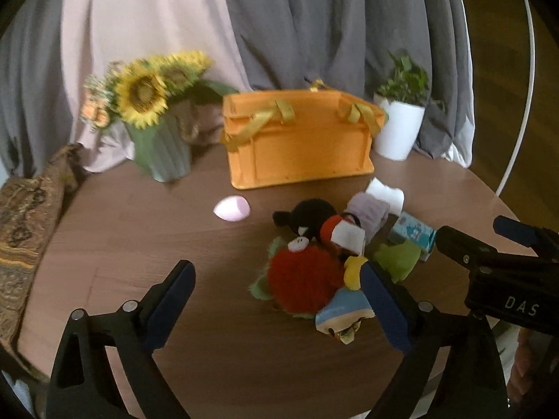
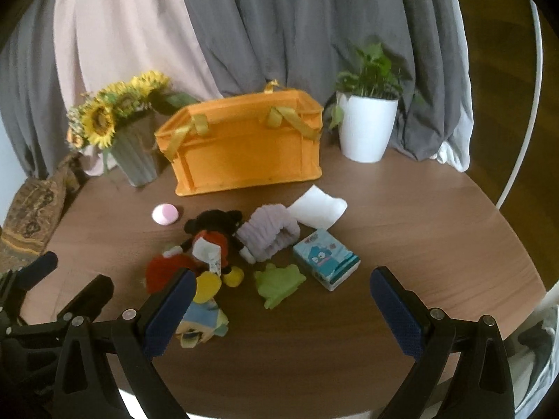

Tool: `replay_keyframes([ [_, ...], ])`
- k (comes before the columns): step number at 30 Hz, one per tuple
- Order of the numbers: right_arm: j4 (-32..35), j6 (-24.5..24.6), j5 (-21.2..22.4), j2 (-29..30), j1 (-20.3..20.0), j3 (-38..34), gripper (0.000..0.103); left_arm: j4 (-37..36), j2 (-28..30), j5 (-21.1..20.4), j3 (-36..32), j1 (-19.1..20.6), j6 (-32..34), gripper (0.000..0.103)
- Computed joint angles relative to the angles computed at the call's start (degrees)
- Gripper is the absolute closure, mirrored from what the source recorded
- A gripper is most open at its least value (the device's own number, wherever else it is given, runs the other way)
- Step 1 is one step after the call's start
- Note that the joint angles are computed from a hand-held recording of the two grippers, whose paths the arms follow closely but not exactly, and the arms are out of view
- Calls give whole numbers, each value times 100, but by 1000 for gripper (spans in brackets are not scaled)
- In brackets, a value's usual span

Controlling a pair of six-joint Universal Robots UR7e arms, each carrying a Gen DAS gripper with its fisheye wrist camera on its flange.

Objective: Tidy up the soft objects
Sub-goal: 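Move both tools forward toward the pile of soft toys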

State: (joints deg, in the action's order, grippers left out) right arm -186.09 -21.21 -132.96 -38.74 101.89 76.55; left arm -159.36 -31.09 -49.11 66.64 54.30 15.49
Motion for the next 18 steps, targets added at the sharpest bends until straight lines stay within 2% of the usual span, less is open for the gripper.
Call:
replay_keyframes([
  [6,280,177,-205,273,-104,-334,2,548,210,-203,-388,171,-116,10],
  [9,441,224,-191,375,-163,-486,2,716,319,-226,-547,226,-230,11],
  [13,586,198,-43,476,-264,-611,5,870,453,-46,-710,264,-307,13],
  [18,829,213,1,569,-360,-749,6,940,530,-143,-790,303,-238,14],
])
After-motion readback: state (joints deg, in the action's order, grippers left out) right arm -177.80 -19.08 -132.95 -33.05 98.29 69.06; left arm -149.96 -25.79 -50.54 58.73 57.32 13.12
